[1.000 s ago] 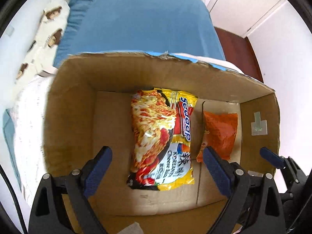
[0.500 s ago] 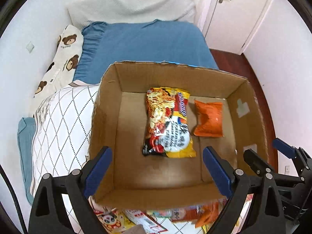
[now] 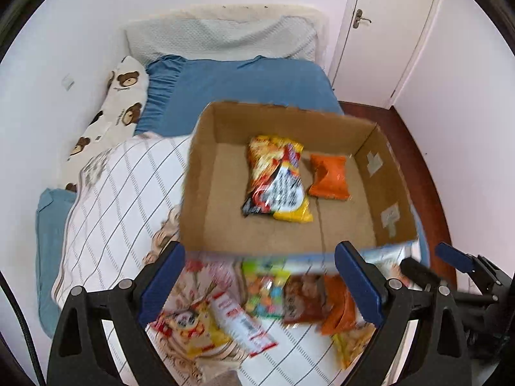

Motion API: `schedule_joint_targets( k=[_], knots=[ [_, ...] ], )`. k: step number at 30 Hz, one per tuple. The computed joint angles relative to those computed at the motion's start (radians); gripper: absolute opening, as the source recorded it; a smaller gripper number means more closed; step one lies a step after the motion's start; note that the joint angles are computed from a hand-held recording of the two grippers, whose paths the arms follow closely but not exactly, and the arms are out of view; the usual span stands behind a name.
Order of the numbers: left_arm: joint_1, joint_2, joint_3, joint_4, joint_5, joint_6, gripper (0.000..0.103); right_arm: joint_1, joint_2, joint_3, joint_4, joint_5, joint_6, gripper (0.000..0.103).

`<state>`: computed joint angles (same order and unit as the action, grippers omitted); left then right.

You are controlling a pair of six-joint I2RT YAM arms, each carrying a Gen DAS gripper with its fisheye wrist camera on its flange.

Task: Organize snacks
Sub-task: 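Grasp the white bread pack with left tool while right tool grasps yellow cracker bag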

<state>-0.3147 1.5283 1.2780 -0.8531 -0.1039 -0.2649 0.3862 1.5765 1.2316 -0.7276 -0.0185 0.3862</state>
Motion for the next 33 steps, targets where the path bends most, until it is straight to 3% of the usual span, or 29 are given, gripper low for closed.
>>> schedule_joint_targets(
  k=[1, 6, 11, 13, 17, 19, 21, 23, 31, 33],
  knots=[
    [-0.002, -0.030, -0.042, 0.002, -0.007, -0.004, 0.095, -0.002, -0.016, -0.039, 0.010, -0.016, 0.018, 0.058],
    [0.033, -0.183, -0.293, -0.003, -0.012, -0.017, 0.095, -0.056, -0.168, -0.332, 0.104, -0.149, 0.180, 0.058],
    [0.121, -0.278, -0.552, 0.003, 0.025, 0.001, 0.095, -0.156, -0.283, -0.621, 0.210, -0.272, 0.356, 0.070],
    [0.187, -0.279, -0.654, 0.035, 0.076, 0.022, 0.095, -0.187, -0.263, -0.692, 0.244, -0.298, 0.386, 0.070],
    [0.234, -0.247, -0.770, 0.117, 0.095, 0.034, 0.095, -0.221, -0.147, -0.776, 0.433, -0.357, 0.462, 0.070],
    [0.239, -0.209, -0.806, 0.159, 0.111, 0.035, 0.095, -0.204, -0.080, -0.776, 0.519, -0.328, 0.488, 0.070],
    [0.241, -0.165, -0.820, 0.195, 0.128, 0.042, 0.095, -0.169, 0.007, -0.720, 0.525, -0.267, 0.461, 0.067],
    [0.229, -0.122, -0.829, 0.230, 0.133, 0.048, 0.095, -0.130, 0.074, -0.661, 0.480, -0.234, 0.393, 0.054],
    [0.149, 0.077, -0.843, 0.382, 0.138, 0.055, 0.095, 0.125, 0.067, -0.566, 0.262, -0.078, 0.101, 0.047],
    [0.118, 0.123, -0.842, 0.433, 0.142, 0.033, 0.076, 0.178, 0.059, -0.568, 0.227, -0.076, 0.080, 0.045]
  ],
)
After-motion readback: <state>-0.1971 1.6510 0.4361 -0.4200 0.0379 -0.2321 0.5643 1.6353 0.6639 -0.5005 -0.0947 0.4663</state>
